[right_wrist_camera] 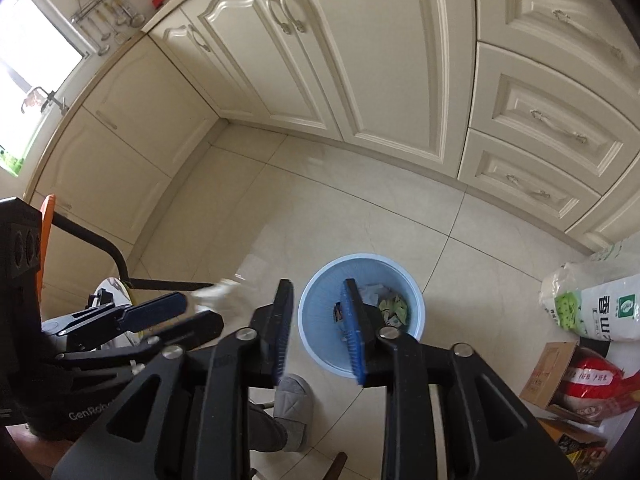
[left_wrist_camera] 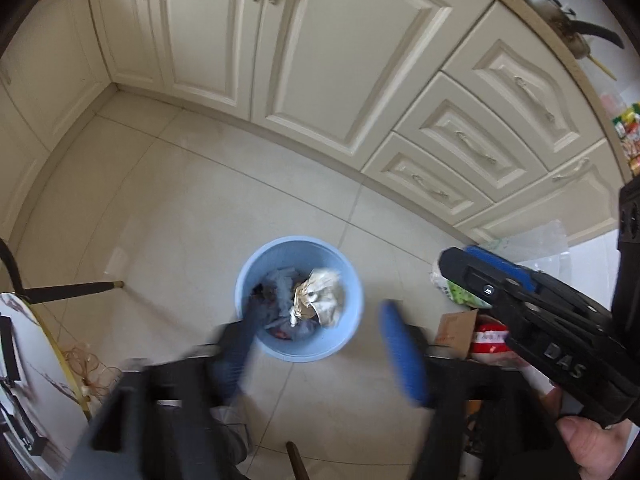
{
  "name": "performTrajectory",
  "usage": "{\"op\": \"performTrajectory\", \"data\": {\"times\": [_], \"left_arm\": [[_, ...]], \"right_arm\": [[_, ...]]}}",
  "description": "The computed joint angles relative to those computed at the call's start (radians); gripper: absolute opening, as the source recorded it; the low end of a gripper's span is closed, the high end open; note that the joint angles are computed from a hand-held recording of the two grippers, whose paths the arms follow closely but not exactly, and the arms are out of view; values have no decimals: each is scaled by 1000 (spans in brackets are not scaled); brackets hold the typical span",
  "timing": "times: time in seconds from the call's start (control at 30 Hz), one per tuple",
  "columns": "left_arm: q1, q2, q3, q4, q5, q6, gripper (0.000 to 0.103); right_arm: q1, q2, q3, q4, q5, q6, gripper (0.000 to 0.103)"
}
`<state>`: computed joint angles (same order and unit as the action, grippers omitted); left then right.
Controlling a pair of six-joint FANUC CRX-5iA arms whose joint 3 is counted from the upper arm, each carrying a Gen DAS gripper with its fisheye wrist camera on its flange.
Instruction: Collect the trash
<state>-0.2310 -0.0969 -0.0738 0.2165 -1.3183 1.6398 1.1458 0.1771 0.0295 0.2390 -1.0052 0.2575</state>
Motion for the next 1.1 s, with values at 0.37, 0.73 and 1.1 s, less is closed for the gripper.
{"op": "performTrajectory", "data": {"times": [0.37, 0.73, 1.1], "left_arm": [[-89, 45, 126, -250, -37, 185, 102], [-129, -76, 86, -277, -14, 212, 102], [-131, -354, 52, -354, -67, 205, 102]], "right_arm": [[28, 4, 8, 87, -100, -109, 103], [76, 22, 85, 140, -160, -119, 103], [171, 68, 259, 286, -257, -118, 103]]}}
